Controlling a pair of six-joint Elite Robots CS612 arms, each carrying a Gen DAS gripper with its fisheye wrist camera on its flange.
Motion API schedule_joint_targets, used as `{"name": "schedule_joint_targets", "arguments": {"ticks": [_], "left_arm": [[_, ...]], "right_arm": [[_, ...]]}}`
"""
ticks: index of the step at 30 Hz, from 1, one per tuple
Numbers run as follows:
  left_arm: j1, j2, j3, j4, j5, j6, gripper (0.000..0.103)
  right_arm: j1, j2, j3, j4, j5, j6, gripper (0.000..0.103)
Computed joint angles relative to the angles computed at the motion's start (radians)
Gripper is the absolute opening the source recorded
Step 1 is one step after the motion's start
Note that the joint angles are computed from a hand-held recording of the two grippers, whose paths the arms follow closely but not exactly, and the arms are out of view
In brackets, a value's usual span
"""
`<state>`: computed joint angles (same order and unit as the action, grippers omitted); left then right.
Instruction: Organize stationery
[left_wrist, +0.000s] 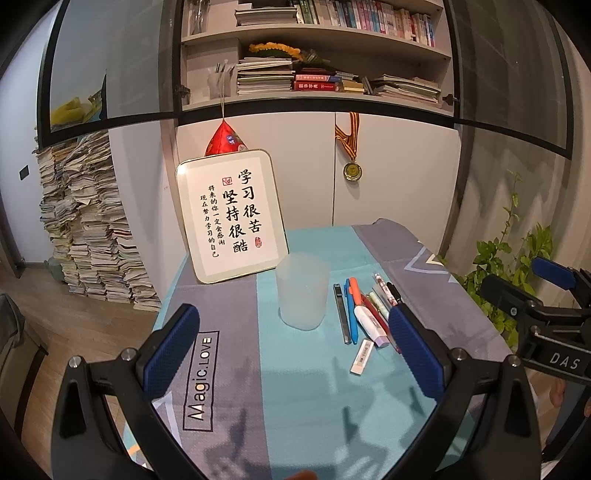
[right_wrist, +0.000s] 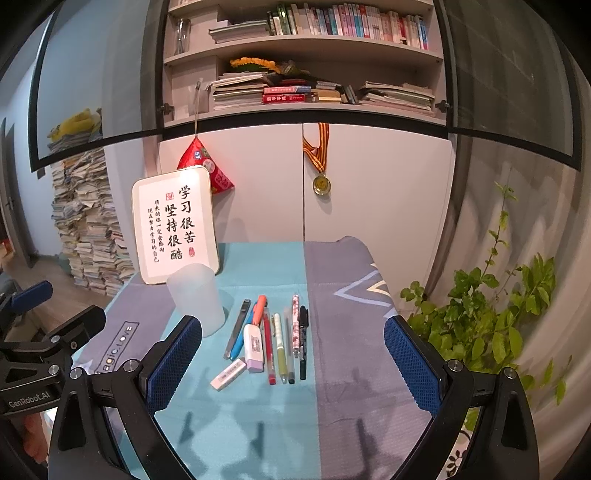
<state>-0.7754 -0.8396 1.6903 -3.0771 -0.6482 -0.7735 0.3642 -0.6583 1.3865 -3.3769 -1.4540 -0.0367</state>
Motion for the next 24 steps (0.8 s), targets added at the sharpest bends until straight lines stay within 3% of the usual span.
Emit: {"name": "schedule_joint_targets", "arguments": {"ticks": [24], "left_arm": [[0.006,0.000,0.001,-0.007,0.016,0.011,0.102]], "right_arm": [[0.002,0.010,-0.021,0.028,0.014,-0.011,0.099]]}}
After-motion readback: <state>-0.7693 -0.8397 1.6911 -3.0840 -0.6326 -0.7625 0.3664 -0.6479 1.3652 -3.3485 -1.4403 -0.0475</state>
